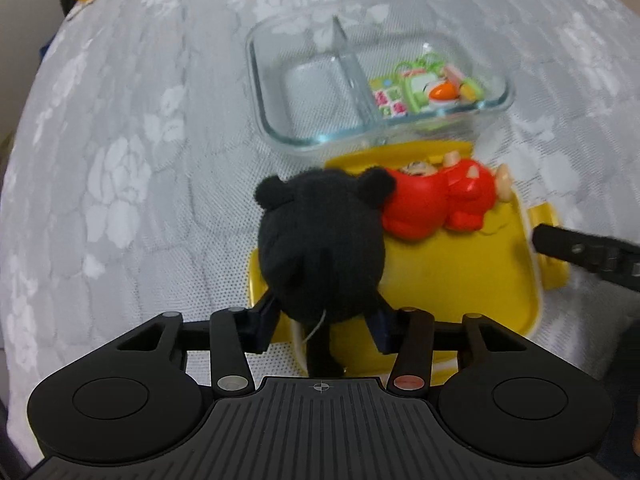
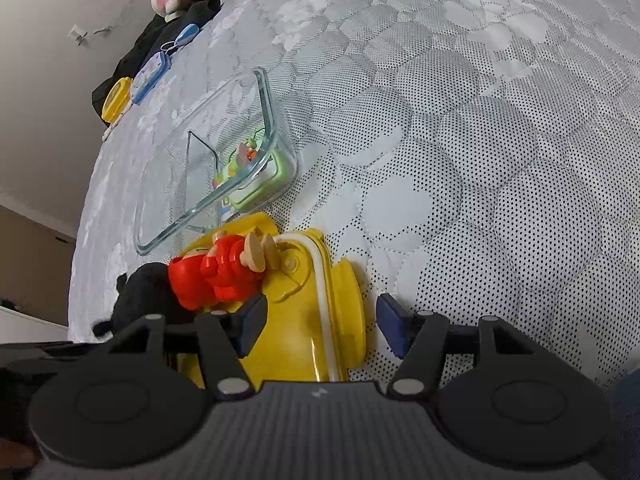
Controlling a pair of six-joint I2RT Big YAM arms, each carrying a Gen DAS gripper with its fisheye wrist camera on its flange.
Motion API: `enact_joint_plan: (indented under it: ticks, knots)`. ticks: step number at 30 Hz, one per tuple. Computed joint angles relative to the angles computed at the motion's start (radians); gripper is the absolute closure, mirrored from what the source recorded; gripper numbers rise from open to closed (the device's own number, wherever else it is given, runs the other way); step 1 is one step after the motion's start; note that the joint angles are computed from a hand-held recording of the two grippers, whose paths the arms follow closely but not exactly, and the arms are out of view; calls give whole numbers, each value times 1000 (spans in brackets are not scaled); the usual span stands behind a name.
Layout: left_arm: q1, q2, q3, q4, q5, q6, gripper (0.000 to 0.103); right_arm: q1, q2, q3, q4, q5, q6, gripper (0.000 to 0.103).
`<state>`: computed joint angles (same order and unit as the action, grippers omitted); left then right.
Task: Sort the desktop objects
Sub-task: 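Close the left gripper on the black plush cat on the tray, then lift the black plush cat with the left gripper toward the glass container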
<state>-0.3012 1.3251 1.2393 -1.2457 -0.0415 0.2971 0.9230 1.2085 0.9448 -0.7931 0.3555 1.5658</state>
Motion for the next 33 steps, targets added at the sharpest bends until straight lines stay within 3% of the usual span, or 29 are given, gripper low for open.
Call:
enact_joint_plan:
  ticks: [3, 4, 5, 11, 14, 15, 16, 20, 24, 27, 30, 33]
  knots:
    - [5, -18, 59, -53, 27, 41, 63, -1, -3, -3, 5, -3, 2, 40]
    - [2, -23, 79, -59, 31, 52, 78, 0, -5, -4, 7, -3, 4, 40]
    - [-2, -28, 102, -63, 34, 62, 85, 2, -7, -6, 12, -2, 7, 40]
    - [-19, 0, 258, -33, 98, 37, 87, 10, -11, -4, 7, 13, 13, 37]
    - [-14, 43, 308, -72, 143, 12, 77, 9, -16, -9, 18, 12, 11, 37]
    - [-14, 43, 295, -86, 136, 17, 68, 8, -18, -12, 27, 12, 7, 37]
    - [-17, 39, 271, -92, 119, 26, 59, 7, -20, -15, 35, 13, 4, 37]
    - [-27, 5, 139, -85, 7, 47, 47, 7, -20, -12, 52, 22, -21, 35]
    - [-20, 31, 59, -37, -28, 8, 26, 9, -23, -14, 61, 27, -26, 35]
    - [-26, 52, 26, 23, -43, -25, 26, 11, -21, -12, 54, 42, -26, 35]
    - [-41, 39, -1, 99, -92, -1, 42, 5, -19, -14, 40, 37, -14, 35]
    - [1, 36, 28, 69, -13, 7, 45, -3, -25, -25, 46, 26, 1, 35]
